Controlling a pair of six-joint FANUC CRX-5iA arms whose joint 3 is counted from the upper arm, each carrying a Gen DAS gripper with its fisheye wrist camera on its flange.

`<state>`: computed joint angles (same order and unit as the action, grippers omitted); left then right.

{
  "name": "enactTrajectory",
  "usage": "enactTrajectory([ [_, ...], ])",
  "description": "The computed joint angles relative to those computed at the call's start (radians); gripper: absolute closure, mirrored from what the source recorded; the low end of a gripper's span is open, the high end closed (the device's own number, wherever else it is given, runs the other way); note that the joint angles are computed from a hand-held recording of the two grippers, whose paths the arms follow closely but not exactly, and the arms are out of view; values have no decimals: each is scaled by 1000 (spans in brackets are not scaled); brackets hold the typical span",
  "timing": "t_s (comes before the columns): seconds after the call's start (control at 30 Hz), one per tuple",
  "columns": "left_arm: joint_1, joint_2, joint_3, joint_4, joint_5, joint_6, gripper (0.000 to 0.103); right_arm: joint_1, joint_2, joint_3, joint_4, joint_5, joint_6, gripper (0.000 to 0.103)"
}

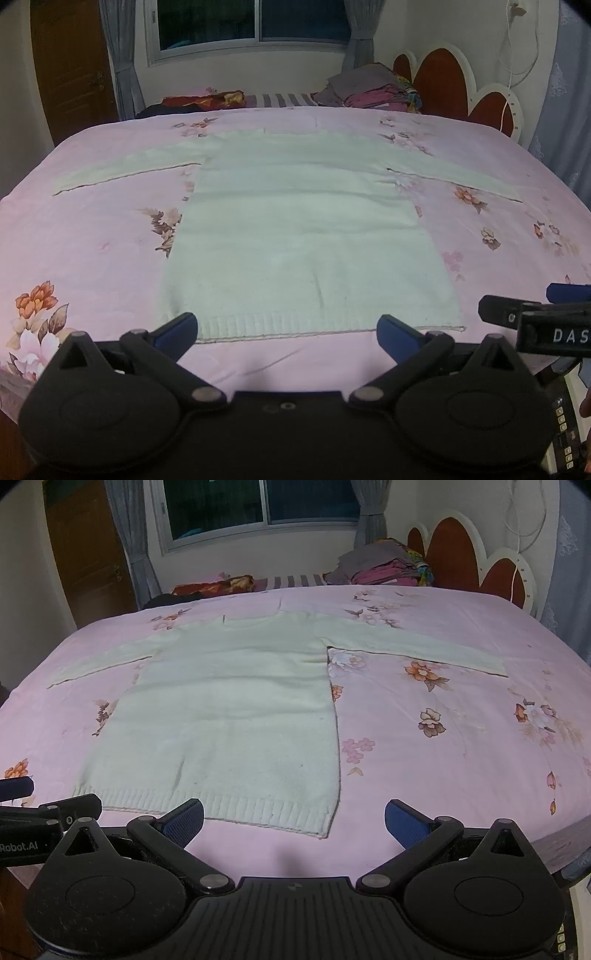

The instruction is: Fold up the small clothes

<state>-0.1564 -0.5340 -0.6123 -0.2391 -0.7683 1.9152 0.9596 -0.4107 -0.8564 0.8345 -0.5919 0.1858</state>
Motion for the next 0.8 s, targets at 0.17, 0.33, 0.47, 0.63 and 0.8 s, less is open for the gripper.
enactTrajectory([
  [0.17, 4, -6, -3, 5, -4, -8, 0, 3, 1, 2, -2, -2, 2, 0],
  [0.33, -1, -12, -2, -3, -11, -4, 0, 5, 2, 6, -5, -4, 9, 0],
  [0.47, 4, -22, -9, 4, -10, -12, 0, 6, 4, 7, -3, -5, 5, 0],
  [0.63, 18, -11, -16, 15, 10, -26, 0, 8, 6, 9, -1, -8, 5, 0],
  [0.8, 13, -12, -10, 3, 8, -11, 0, 9, 6, 10, -3, -9, 7, 0],
])
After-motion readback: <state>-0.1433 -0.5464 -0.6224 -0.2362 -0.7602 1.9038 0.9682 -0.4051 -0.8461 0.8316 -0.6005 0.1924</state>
